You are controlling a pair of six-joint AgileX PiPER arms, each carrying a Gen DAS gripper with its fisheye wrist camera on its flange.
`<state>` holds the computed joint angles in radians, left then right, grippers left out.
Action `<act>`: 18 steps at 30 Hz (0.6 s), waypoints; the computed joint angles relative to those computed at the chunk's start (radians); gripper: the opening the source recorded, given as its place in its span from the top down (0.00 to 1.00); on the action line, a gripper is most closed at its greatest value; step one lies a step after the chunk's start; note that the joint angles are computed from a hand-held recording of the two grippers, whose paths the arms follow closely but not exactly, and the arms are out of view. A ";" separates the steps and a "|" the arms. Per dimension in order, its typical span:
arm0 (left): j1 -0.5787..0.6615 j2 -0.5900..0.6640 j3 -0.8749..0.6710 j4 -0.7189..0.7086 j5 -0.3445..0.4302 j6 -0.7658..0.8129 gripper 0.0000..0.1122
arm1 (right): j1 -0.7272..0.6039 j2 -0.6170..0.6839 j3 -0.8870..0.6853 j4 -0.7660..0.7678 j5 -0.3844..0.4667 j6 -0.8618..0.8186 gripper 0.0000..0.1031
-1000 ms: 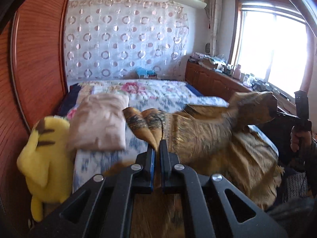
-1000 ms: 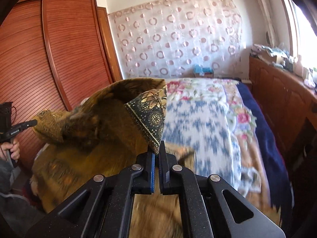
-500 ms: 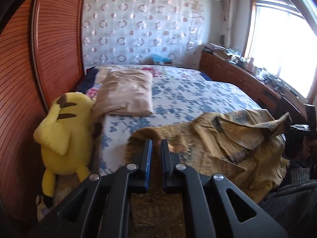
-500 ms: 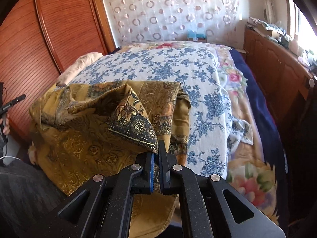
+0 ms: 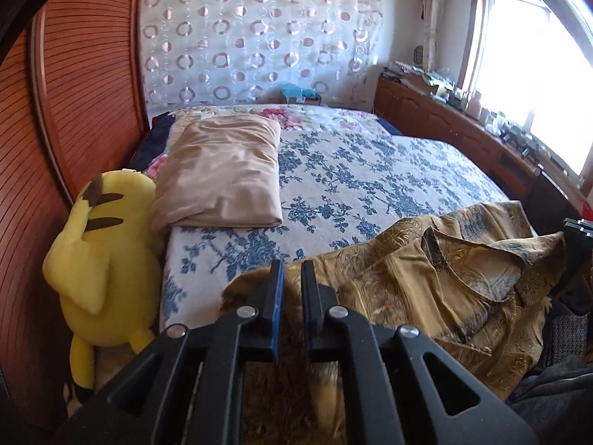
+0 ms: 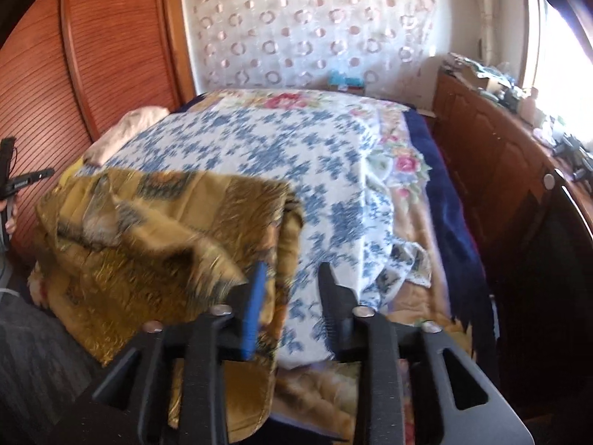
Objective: Fold small clothes
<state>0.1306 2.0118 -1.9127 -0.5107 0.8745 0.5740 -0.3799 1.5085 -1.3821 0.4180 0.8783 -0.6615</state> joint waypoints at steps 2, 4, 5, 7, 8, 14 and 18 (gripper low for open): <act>-0.017 0.049 -0.076 0.041 0.044 -0.031 0.95 | 0.008 0.020 -0.019 -0.002 -0.023 0.017 0.68; -0.039 0.086 -0.122 0.108 0.063 -0.068 0.95 | 0.027 0.056 -0.051 -0.006 -0.045 0.041 0.65; -0.050 0.103 -0.141 0.154 0.069 -0.100 0.95 | 0.036 0.072 -0.063 -0.006 -0.054 0.047 0.65; -0.065 0.134 -0.168 0.222 0.084 -0.150 0.95 | 0.048 0.098 -0.082 0.002 -0.068 0.047 0.65; -0.066 0.147 -0.178 0.231 0.093 -0.157 0.95 | 0.057 0.111 -0.090 0.009 -0.077 0.046 0.65; -0.060 0.186 -0.185 0.259 0.094 -0.188 0.95 | 0.114 0.184 -0.139 0.030 -0.102 0.054 0.64; -0.056 0.193 -0.182 0.258 0.078 -0.199 0.90 | 0.157 0.212 -0.159 0.001 -0.115 0.071 0.64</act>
<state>0.0751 2.2044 -2.0942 -0.2531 0.9525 0.3753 -0.2232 1.7201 -1.5410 0.4188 0.7637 -0.5908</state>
